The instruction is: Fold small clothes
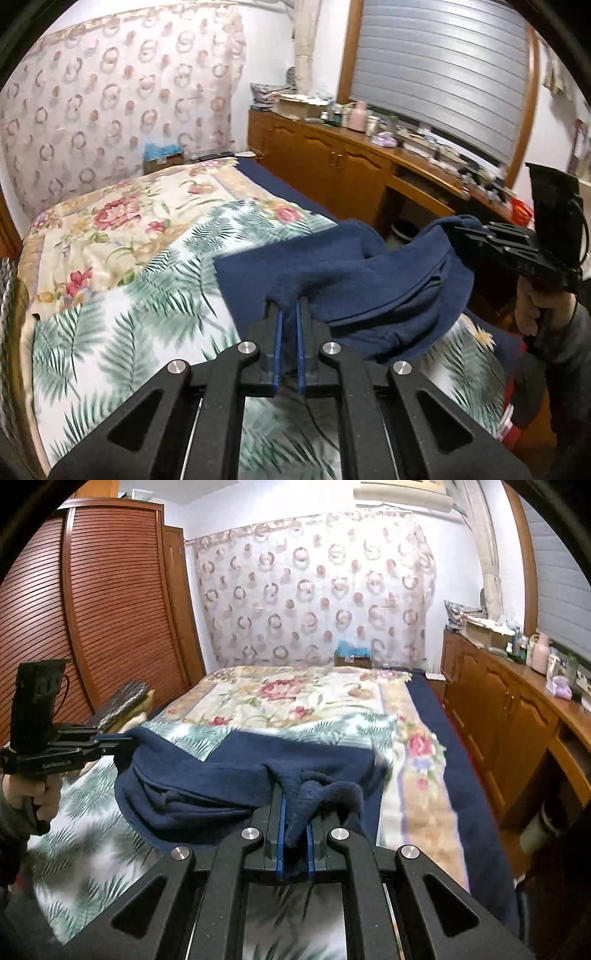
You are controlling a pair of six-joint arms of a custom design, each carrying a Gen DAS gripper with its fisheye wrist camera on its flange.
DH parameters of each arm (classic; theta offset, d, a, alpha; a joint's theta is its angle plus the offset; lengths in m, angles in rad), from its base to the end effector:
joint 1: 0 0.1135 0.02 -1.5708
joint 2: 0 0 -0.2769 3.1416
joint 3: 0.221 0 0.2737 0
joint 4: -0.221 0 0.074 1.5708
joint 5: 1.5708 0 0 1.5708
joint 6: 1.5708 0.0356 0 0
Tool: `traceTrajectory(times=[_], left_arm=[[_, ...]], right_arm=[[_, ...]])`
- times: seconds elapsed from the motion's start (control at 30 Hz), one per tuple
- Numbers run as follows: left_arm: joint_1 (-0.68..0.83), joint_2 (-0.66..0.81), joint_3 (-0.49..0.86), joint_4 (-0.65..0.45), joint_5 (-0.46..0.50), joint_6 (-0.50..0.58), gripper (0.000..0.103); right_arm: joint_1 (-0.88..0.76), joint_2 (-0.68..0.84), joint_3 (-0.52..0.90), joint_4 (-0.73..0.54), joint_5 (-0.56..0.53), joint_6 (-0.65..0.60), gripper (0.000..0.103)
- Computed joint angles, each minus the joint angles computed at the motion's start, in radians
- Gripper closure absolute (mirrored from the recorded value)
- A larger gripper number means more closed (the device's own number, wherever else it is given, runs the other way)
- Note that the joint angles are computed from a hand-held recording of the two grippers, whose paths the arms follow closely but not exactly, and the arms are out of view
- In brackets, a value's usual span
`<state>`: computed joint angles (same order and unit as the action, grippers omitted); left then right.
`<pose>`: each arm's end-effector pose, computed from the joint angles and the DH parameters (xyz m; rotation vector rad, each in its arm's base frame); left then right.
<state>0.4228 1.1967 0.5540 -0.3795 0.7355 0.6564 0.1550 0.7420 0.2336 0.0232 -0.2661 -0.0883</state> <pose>0.2112 0.0689 0.1736 0.5108 2.2337 -0.4236 0.1707 0.0361 0.1725 -0.4121 2.0103 0.3148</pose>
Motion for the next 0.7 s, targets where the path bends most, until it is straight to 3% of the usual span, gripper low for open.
traceTrajectory(times=[0.17,0.37,0.53,0.63,0.7], left_arm=[[-0.091,0.222,0.116,0.146,-0.084,-0.106,0.096],[-0.161,0.398,0.203,0.24,-0.159,-0.163,0.096],[-0.173,0.466,0.233,0.261,-0.18,-0.155,0.095],[-0.156,0.464,0.234,0.246,-0.171,-0.121,0.079],[-0.129,0.447,0.226,0.236,-0.139,-0.093,0.057]], right_arm=[[-0.008,0.4,0.12,0.23,-0.005,0.01,0.095],[-0.008,0.608,0.27,0.239,-0.005,0.012,0.095],[0.018,0.601,0.312,0.185,0.034,0.038,0.091],[0.01,0.564,0.317,0.152,0.045,0.036,0.083],[0.007,0.512,0.293,0.147,0.063,0.03,0.071]])
